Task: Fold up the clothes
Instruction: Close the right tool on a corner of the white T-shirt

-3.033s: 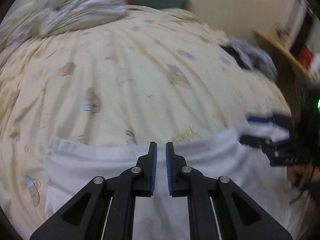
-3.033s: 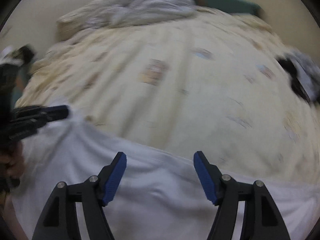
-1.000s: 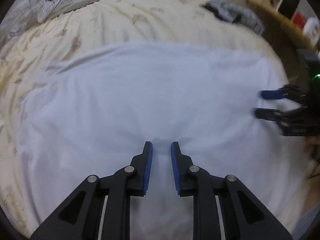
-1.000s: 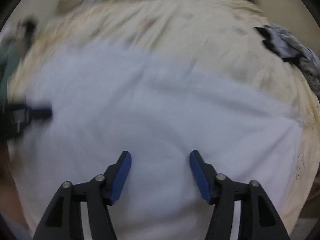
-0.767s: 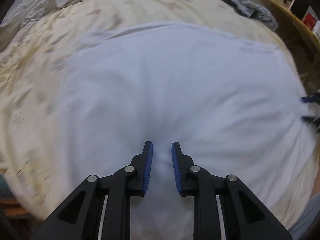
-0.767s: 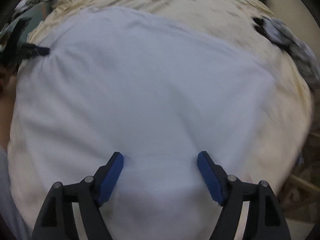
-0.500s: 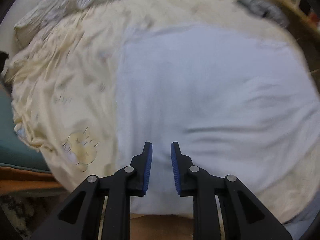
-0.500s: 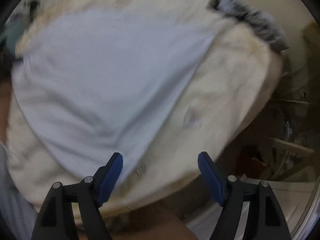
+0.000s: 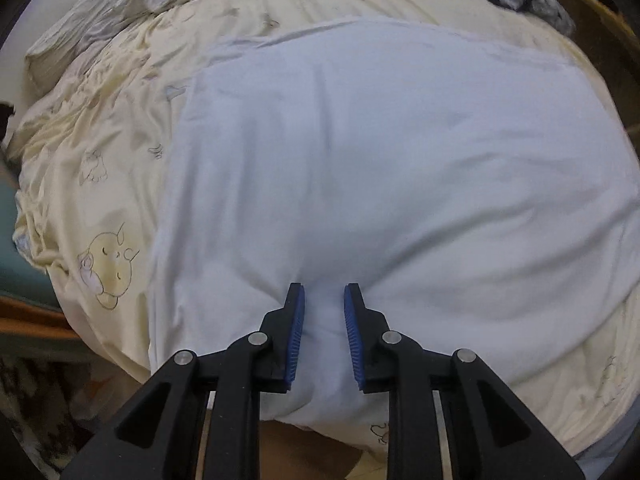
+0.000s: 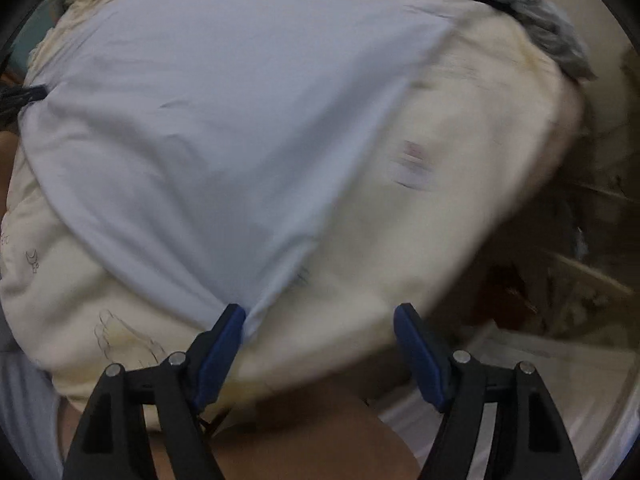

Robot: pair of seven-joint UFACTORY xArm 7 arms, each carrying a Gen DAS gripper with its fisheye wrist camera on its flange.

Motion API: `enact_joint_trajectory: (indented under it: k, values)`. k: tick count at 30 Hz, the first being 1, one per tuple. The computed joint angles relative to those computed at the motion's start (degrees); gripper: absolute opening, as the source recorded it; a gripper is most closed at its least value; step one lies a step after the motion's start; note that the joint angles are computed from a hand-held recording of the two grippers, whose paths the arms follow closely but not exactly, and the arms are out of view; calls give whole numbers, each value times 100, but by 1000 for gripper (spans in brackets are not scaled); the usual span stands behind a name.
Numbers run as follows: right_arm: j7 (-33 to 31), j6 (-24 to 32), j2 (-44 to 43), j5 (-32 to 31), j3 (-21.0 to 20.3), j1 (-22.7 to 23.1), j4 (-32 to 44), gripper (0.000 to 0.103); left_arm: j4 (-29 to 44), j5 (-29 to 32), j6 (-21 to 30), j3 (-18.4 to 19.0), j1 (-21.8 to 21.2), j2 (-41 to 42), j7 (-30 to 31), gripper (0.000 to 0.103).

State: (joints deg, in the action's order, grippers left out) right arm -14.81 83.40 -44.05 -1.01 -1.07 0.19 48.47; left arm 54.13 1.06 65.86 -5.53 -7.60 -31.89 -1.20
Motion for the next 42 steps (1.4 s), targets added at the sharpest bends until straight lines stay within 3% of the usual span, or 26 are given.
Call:
enact_joint_trajectory:
  k: [3,5,6,10,15,19,24,25,26,27,28,34,42]
  values:
    - [343,-47,-276,829,-553,-140,181,64,-30,-130,-8,77,-7,15,-3,26]
    - [527,-112,-403,1288,-859,-215,188,16,-18,-166,14,94,22,51,-57,26]
    - [531,-116,-374,1481,-1013,-208,192,11,-22,-156,15,92,27,55,-52,26]
    - [228,244,31,2164,-1497,-14,218,11,-20,-122,44,107,35,44,26,27]
    - [-378,323,113,1749,-1074,-99,56,14,-32,-166,67,158,71,1,63,27]
    - [-691,548,139,1971,-1161,-125,30,43,-36,-178,88,184,107,-27,88,27]
    - [-945,522,-13,1903,-1035,-206,-220,45,-21,-181,130,213,158,-39,101,27]
    - [-1006,550,8,1913,-1033,-187,-276,40,-13,-182,146,221,168,-39,107,27]
    - [-1056,573,37,1919,-987,-154,-307,18,-4,-183,161,228,177,-39,113,27]
    - [-1075,572,46,1905,-863,-101,-301,7,1,-188,174,241,187,-43,123,27]
    - [-1104,556,-4,1859,-775,-75,-314,3,2,-194,182,255,196,-48,136,27]
    - [-1174,548,-308,2051,-958,-5,36,3,-18,-193,196,312,248,-93,249,27]
    - [-1157,1242,-24,1369,-1084,-343,274,0,12,-266,273,439,340,-114,458,28]
